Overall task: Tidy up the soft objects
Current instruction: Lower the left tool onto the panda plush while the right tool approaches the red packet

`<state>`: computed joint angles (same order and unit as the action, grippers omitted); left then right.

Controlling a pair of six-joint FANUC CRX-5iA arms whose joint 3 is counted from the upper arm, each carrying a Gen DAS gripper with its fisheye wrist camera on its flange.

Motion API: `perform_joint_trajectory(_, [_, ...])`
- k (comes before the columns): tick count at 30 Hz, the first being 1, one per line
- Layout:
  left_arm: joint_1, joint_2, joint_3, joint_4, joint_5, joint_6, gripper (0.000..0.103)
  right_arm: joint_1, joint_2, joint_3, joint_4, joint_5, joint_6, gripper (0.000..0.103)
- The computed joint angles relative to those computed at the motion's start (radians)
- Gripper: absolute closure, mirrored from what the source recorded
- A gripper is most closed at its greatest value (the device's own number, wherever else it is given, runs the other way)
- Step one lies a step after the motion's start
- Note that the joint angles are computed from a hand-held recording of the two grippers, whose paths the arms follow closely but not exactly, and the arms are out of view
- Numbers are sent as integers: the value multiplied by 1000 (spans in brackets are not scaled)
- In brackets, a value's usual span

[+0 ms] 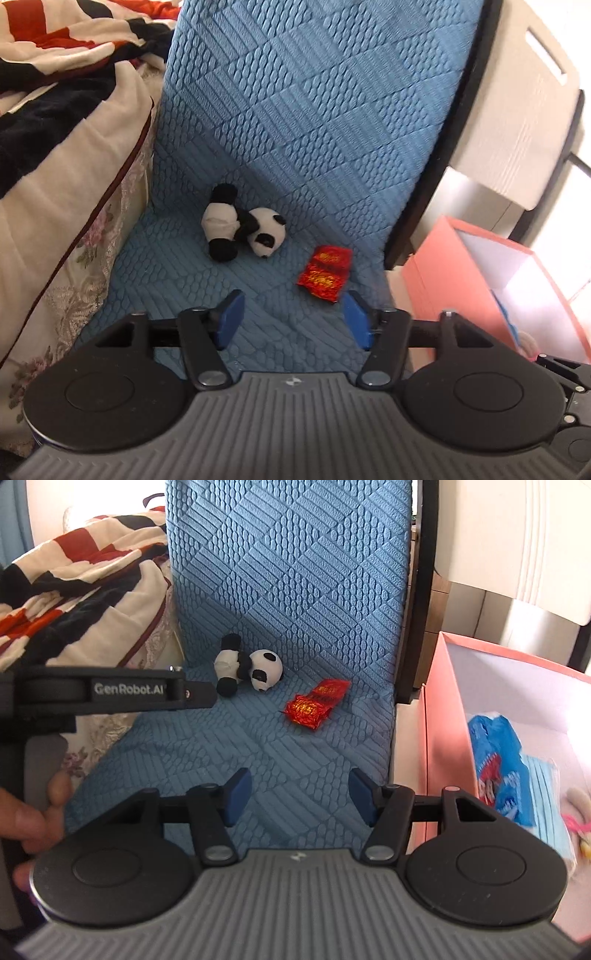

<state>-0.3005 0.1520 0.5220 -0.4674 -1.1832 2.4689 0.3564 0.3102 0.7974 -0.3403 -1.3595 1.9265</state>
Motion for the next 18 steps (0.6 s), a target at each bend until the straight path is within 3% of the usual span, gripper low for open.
perform_joint_trajectory(7, [47,32,21,42,6,-60,34,8,16,-33,7,63,31,42])
perform_joint_trajectory(18, [124,98,77,123,-11,-146,34,23,104,72,-29,-1,34,42])
